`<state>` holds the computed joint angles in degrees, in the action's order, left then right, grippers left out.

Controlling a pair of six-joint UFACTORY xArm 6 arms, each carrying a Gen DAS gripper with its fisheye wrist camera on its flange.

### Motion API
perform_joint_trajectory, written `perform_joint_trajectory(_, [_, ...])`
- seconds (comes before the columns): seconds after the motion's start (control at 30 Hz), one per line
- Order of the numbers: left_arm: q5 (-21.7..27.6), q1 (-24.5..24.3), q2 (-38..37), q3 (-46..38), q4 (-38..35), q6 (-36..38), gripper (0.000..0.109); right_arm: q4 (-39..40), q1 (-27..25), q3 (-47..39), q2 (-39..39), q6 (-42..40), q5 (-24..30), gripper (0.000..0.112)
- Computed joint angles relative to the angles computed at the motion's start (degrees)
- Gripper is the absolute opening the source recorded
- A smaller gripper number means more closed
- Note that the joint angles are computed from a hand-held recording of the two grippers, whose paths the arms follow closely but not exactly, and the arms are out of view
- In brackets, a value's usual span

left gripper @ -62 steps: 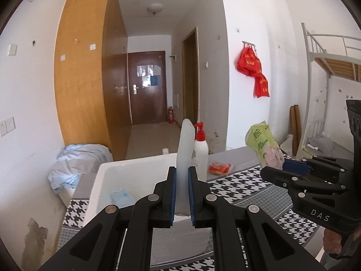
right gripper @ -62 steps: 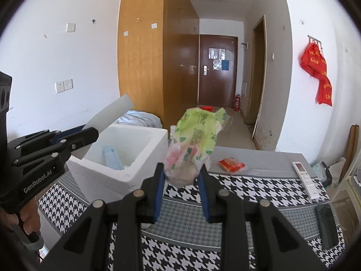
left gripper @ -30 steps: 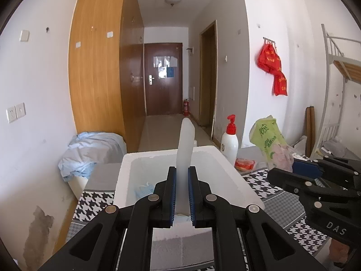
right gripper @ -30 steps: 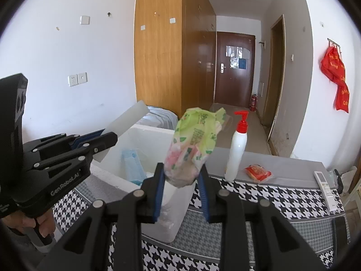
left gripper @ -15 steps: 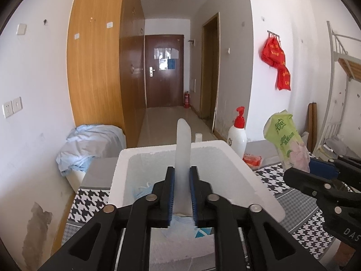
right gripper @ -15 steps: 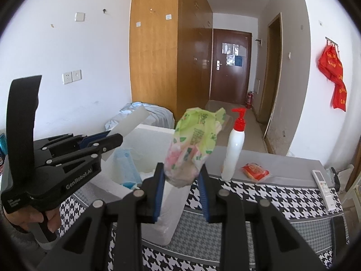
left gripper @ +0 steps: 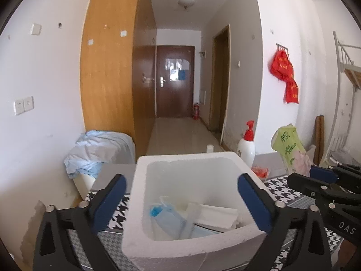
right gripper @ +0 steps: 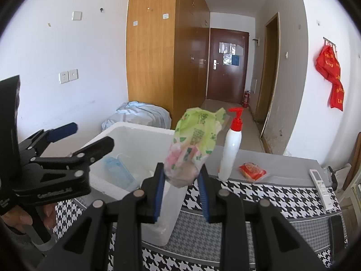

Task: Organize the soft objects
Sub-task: 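Lower the white foam stick into the foam box and open the left tool, then lower the floral tissue packet into the foam box and open the right tool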

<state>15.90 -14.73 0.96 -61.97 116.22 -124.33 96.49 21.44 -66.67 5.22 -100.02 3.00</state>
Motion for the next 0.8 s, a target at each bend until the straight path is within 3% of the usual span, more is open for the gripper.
perform_joint_trajectory(0.4, [3.9, 0.9, -4.0, 4.9, -3.2, 3.0, 0.102, 1.5, 0.9, -1.2, 0.5, -1.6, 1.3, 0.033])
perform_joint_trajectory(0.8, [4.9, 2.9, -7.4, 8.7, -1.6, 0.7, 0.102, -7.2, 2.5, -3.7, 3.2, 7.7, 2.3, 0.033])
